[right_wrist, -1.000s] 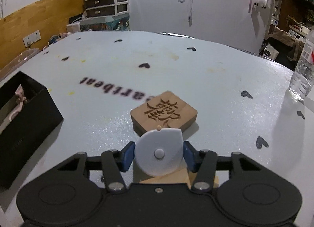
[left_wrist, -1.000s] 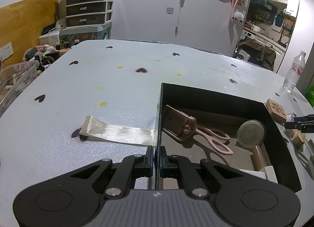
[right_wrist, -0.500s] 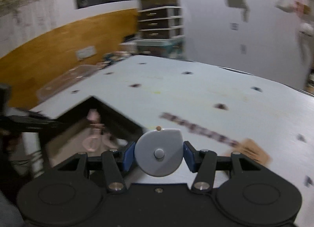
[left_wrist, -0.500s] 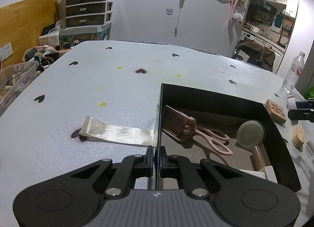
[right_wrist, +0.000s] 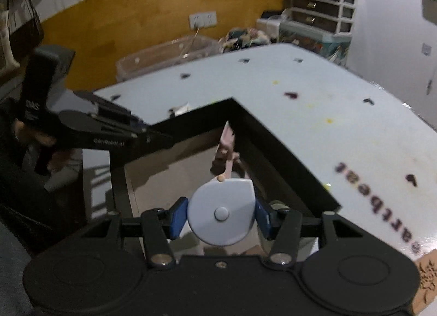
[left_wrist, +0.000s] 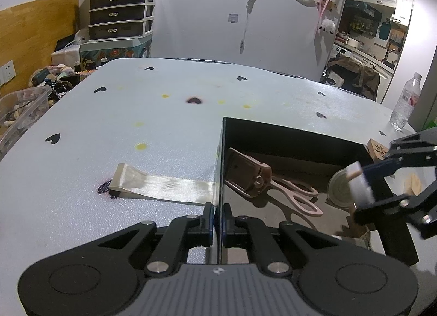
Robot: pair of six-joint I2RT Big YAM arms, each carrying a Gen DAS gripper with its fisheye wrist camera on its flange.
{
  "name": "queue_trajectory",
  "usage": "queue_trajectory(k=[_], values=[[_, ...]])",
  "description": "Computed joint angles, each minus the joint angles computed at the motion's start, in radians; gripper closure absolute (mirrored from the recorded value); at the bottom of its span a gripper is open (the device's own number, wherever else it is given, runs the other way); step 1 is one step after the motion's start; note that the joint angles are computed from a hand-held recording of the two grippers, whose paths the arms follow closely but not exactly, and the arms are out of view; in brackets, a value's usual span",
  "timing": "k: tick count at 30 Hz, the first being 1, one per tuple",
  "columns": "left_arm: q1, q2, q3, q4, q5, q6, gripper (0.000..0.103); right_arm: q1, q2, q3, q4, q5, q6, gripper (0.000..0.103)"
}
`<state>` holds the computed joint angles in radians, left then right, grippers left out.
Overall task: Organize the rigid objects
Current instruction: 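Carry the tape measure into the black box and open the right gripper, then move the right gripper to the carved wooden tag and grasp it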
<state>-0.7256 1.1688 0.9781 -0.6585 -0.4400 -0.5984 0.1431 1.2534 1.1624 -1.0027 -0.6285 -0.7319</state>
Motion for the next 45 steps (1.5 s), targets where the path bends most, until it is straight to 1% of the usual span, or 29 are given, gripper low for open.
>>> queue_trajectory(k=[2, 5, 9, 25, 29, 31, 32, 33, 36, 39, 43, 45], values=[[0.000, -0.002, -0.003, 0.003, 0.001, 0.001, 0.097, 0.013, 0.012, 0.006, -0.007, 0.026, 0.005, 0.049], [0.001, -0.002, -0.004, 0.006, 0.003, 0.004, 0.097, 0.025, 0.020, 0.008, -0.017, 0.051, 0.019, 0.021], [0.001, -0.001, -0.004, 0.006, 0.004, 0.006, 0.097, 0.017, 0.019, 0.012, -0.044, 0.038, -0.004, 0.021], [0.002, -0.001, -0.004, 0.007, 0.004, 0.007, 0.097, 0.014, 0.007, 0.006, -0.040, 0.066, 0.022, 0.021], [0.002, -0.002, -0.005, 0.008, 0.003, 0.007, 0.097, 0.013, 0.001, 0.002, -0.033, 0.064, 0.031, 0.017], [0.004, -0.003, -0.008, 0.011, 0.005, 0.008, 0.097, 0.007, -0.005, 0.002, -0.030, 0.050, 0.035, 0.014], [0.004, -0.004, -0.008, 0.011, 0.004, 0.008, 0.097, 0.005, -0.009, 0.002, -0.027, 0.043, 0.039, 0.010], [0.005, -0.004, -0.009, 0.011, 0.004, 0.008, 0.097, 0.001, -0.014, 0.001, -0.022, 0.033, 0.046, 0.006], [0.004, -0.004, -0.008, 0.010, 0.004, 0.008, 0.097, -0.018, -0.038, -0.004, 0.008, -0.011, 0.072, 0.000], [0.004, -0.004, -0.008, 0.010, 0.004, 0.008, 0.097, -0.048, -0.068, -0.011, 0.057, -0.057, 0.113, 0.000], [0.006, -0.005, -0.009, 0.012, 0.003, 0.009, 0.097, -0.090, -0.099, -0.025, 0.157, -0.064, 0.191, 0.000], [0.005, -0.007, -0.009, 0.012, 0.002, 0.009, 0.097, -0.114, -0.099, -0.024, 0.185, -0.066, 0.220, 0.000]])
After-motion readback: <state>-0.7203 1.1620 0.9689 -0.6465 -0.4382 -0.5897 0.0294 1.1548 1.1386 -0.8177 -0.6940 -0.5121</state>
